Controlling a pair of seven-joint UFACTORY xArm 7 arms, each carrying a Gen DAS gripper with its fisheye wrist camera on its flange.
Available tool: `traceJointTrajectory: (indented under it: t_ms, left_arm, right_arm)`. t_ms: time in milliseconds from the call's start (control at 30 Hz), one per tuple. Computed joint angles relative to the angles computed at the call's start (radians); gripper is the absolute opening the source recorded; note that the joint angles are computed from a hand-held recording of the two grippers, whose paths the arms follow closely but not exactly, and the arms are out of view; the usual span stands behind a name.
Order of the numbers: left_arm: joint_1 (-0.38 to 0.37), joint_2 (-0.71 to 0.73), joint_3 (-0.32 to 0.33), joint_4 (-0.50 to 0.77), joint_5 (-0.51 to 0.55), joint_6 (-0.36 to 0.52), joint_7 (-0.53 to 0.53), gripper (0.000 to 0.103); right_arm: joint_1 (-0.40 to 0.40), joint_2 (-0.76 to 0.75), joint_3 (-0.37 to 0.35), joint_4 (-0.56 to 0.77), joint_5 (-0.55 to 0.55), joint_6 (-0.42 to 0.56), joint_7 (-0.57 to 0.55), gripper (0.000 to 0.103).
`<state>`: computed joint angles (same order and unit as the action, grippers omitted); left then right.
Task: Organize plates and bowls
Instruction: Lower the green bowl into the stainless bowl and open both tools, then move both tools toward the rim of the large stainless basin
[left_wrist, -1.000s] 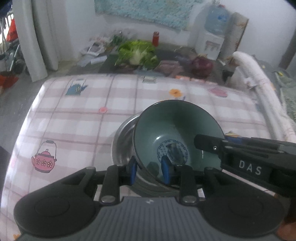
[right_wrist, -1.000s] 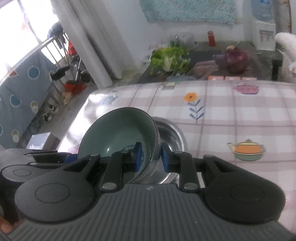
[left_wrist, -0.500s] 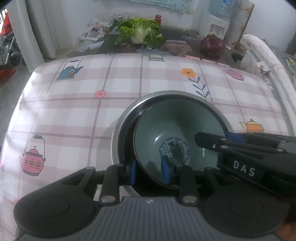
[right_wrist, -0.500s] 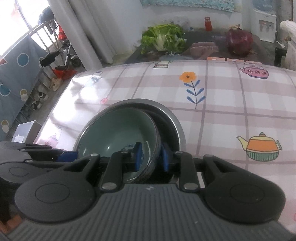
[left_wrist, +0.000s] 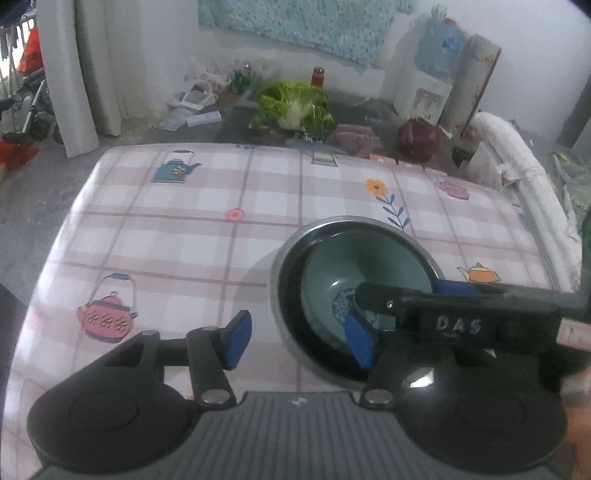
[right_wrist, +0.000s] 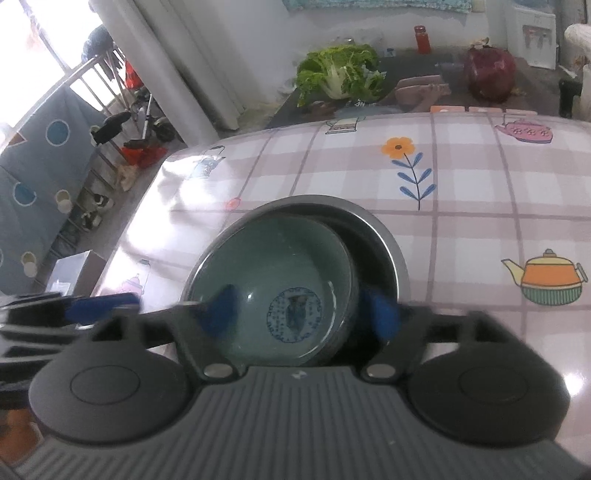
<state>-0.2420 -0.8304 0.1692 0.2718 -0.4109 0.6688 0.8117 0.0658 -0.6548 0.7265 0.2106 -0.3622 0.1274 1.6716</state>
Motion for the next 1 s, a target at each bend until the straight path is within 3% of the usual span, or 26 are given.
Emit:
traceJointTrajectory:
  t_ms: [67, 267, 467, 600, 733, 833, 1000]
  left_arm:
    - [0.024, -0.043, 0.015, -0.013, 0.017, 0.020, 0.018, 0.061]
    - [0.109, -0.186, 0.064, -0.037, 0.064, 0.114, 0.068, 0.066]
    - [0.212, -0.341, 0.147, -0.052, 0.090, 0.251, 0.145, 0.073]
    - [0.309, -0.408, 0.227, -0.047, 0.103, 0.382, 0.205, 0.076]
    - [0.411, -0.435, 0.298, -0.032, 0.123, 0.508, 0.277, 0.078]
    - [0.489, -0.439, 0.349, -0.024, 0.148, 0.586, 0.358, 0.080]
    - [0.599, -0.382, 0.410, 0.006, 0.181, 0.678, 0.482, 0.082]
  right_arm:
    - [0.013, -0.011, 0.000, 0.007, 0.001, 0.011, 0.000, 0.101]
    - [0.095, -0.085, -0.032, -0.008, 0.038, 0.069, 0.041, 0.102]
    - [0.265, -0.260, -0.018, -0.008, 0.067, 0.272, 0.141, 0.102]
    - [0.377, -0.346, 0.052, 0.051, 0.060, 0.471, 0.231, 0.102]
    - [0.438, -0.351, 0.140, 0.155, 0.050, 0.669, 0.314, 0.102]
    - [0.437, -0.306, 0.221, 0.266, 0.040, 0.812, 0.359, 0.102]
    - [0.345, -0.174, 0.370, 0.482, 0.013, 1.020, 0.362, 0.102]
